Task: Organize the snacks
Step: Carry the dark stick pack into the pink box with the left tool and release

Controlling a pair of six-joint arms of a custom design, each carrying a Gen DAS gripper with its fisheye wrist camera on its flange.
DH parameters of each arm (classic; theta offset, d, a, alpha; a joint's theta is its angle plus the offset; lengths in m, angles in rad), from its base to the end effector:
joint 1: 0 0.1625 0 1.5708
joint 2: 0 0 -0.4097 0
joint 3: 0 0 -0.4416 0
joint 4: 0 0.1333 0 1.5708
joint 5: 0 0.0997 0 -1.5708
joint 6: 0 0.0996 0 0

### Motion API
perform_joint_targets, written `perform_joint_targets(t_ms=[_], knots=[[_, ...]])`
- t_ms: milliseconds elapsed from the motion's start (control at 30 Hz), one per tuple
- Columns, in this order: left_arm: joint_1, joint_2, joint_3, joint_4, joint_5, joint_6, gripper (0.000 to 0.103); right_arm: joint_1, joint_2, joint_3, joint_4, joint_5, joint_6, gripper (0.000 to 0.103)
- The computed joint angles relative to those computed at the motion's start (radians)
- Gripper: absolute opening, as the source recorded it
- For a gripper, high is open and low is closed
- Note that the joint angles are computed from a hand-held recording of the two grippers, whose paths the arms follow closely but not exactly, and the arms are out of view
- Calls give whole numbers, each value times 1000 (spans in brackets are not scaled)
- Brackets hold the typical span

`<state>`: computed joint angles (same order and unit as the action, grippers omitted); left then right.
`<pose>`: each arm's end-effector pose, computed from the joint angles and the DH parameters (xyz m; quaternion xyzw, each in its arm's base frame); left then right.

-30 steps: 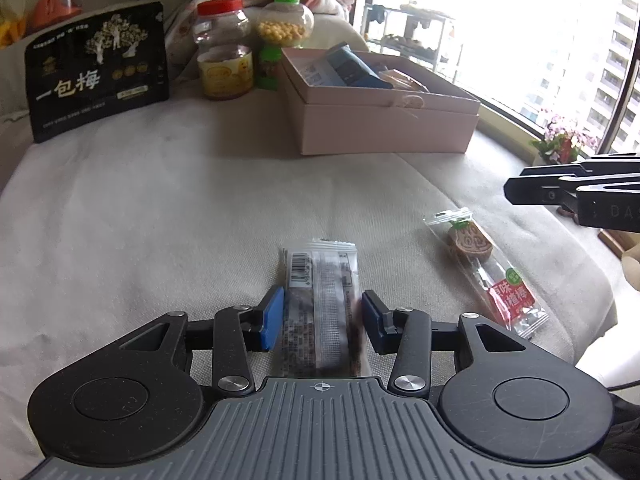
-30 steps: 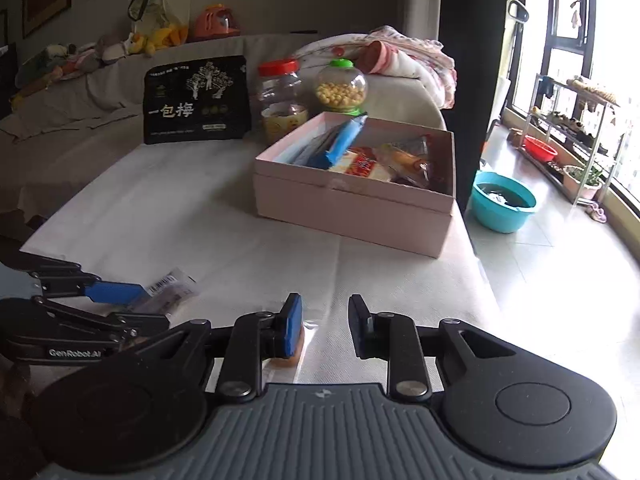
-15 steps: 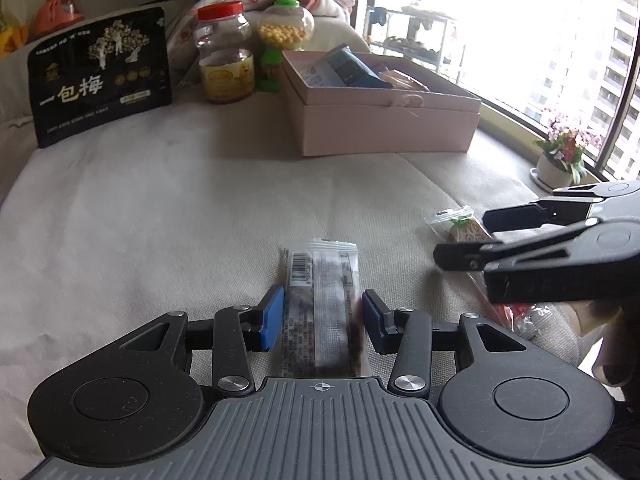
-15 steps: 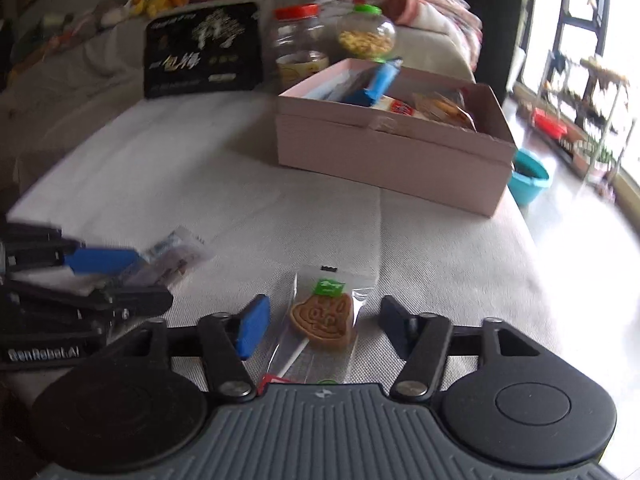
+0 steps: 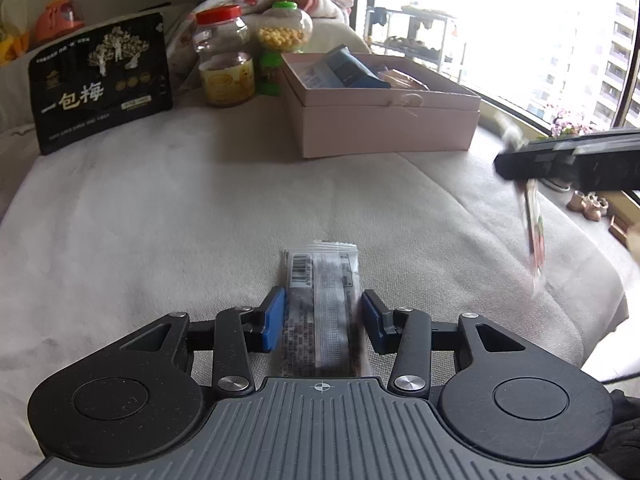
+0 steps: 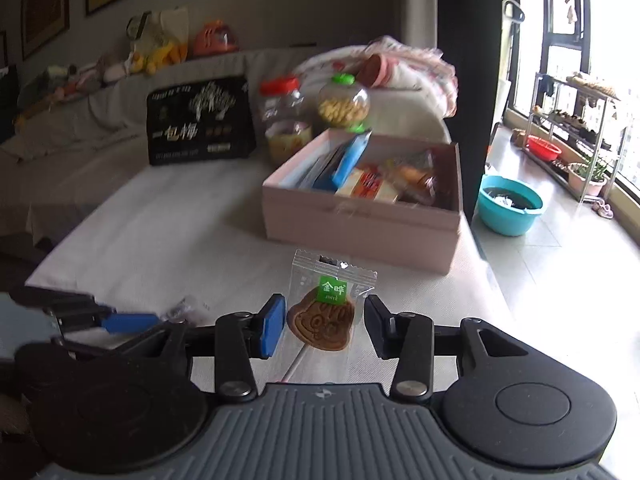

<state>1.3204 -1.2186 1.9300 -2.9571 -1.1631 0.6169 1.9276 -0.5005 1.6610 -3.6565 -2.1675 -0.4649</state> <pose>0.0161 -0.6346 0.2496 0.3275 0.8667 -0.2840 0.2469 0.3035 -0.5927 -0.0158 0.2214 -0.8366 0.4117 0.2857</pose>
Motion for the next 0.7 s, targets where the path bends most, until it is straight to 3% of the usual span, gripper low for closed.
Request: perform_joint_targets(t_ms=[167, 333, 467, 600, 667, 700], knots=[[14, -3, -65, 70, -160, -71, 41, 10, -40, 2, -79, 9, -66, 38], [-26, 101, -237, 54, -260, -101, 41, 6, -61, -42, -118, 15, -98, 36], [-63, 259, -450, 99, -282, -130, 42, -4, -63, -77, -101, 23, -97, 35], [-57, 435, -720, 355, -311, -272, 45, -22, -74, -60, -91, 16, -93, 35], [-48, 498, -794, 418, -297, -293, 45, -39, -97, -22, -57, 20, -82, 38], [-48, 514, -798, 389, -271, -285, 45, -46, -105, -4, -41, 17, -82, 48]])
